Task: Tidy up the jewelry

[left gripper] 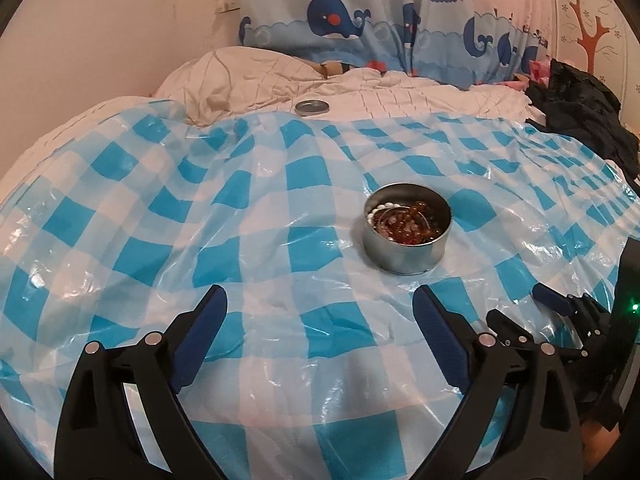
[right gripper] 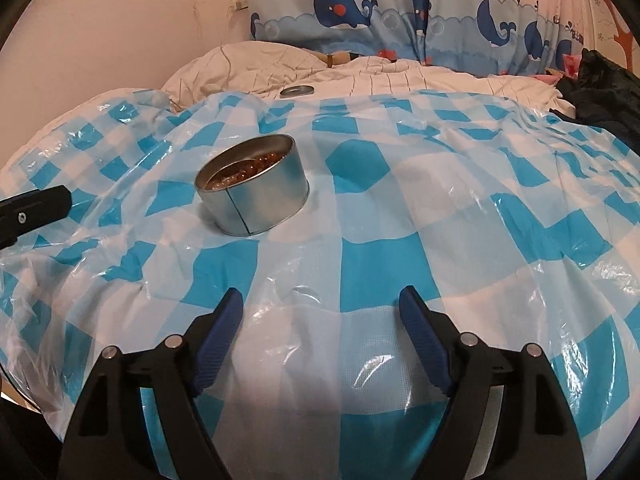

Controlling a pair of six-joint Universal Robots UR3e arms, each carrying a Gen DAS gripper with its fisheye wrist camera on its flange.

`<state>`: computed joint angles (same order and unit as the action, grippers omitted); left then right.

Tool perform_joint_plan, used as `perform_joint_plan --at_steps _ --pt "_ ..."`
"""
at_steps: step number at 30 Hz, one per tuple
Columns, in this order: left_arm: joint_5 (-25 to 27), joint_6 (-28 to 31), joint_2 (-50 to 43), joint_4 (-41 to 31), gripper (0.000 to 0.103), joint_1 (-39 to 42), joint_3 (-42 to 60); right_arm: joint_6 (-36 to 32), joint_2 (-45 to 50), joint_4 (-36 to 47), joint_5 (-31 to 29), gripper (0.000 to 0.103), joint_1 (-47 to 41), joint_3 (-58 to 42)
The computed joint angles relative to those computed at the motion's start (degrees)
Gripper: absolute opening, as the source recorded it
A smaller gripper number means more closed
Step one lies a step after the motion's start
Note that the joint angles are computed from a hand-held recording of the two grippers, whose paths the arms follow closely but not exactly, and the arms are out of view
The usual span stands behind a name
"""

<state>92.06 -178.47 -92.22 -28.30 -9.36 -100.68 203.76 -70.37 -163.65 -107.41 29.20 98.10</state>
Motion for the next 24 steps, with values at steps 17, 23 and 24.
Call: perform_joint_plan --at_steps 17,23,24 --pt "3.4 0.0 -4.7 -0.6 0.095 -3.3 3.5 -0.2 1.1 1.9 -1.2 0.085 0.9 -1.7" --pt "3.8 -1.7 -7.2 -3.9 0.095 -3.7 5.7 -0.5 1.5 2.9 -1.9 0.091 1.2 -2.4" --pt "3.8 -2.1 -7.3 -3.2 0.095 -3.6 5.3 -0.5 1.5 3.0 -2.0 0.091 1.3 -2.4"
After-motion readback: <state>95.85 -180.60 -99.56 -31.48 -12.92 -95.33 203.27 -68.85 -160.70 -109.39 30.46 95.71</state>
